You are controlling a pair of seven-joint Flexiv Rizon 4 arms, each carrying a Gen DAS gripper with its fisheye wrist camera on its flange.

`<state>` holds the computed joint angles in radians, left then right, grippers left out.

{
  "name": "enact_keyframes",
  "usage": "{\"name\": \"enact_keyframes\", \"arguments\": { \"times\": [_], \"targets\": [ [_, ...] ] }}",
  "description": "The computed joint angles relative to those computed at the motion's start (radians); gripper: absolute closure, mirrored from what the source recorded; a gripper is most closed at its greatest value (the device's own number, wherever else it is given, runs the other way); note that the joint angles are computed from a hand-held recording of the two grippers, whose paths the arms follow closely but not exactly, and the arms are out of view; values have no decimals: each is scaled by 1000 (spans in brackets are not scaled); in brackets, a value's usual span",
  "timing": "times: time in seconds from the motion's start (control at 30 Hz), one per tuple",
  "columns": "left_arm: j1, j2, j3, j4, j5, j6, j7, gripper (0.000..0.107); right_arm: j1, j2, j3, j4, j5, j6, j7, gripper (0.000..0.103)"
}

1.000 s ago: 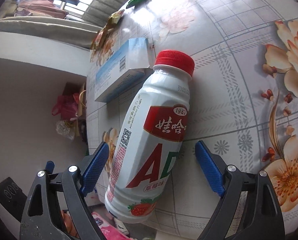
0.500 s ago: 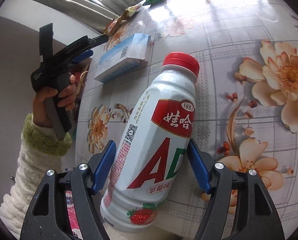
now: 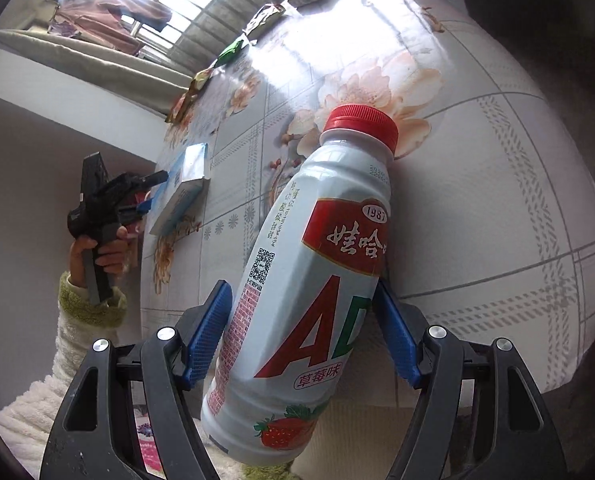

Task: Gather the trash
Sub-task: 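Grasp the white AD bottle with the right tool while the left tool grasps the blue box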

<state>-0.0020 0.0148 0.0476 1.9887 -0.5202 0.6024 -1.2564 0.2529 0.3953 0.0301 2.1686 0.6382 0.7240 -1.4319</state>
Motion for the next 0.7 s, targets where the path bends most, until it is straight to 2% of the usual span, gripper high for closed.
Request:
{"name": "enact_keyframes", "arguments": {
  "times": [0.17,0.27,0.3,0.33,0.4,0.43,0.5,0.57,0.63,0.7],
  "targets": [
    [-28,162,42,168,-119,-36,36,27,-1,7,17,17,3,38,30,36],
    [-53,207,72,200,-248,-162,123,27,4,29,10,32,-11,32,33,36],
    [-54,223,71,206,-260,-169,131,27,-15,57,10,40,-25,1,42,36],
    [-52,244,55,211,-233,-121,122,27,-5,57,3,40,-25,5,34,36],
    [-58,278,21,221,-167,44,131,26,-4,55,3,39,-39,2,40,36],
    [-69,277,14,217,-158,107,154,22,-4,54,7,39,-46,5,45,36],
    [-97,236,5,194,-170,219,226,17,-2,60,8,42,-55,4,46,36],
    [-96,172,-19,157,-107,320,220,16,0,63,10,47,-58,11,52,36],
    [-75,98,-36,103,9,350,144,16,0,71,13,55,-60,17,62,36],
    [-63,38,-36,52,63,297,94,16,1,81,12,62,-61,16,71,36]
  ]
}}
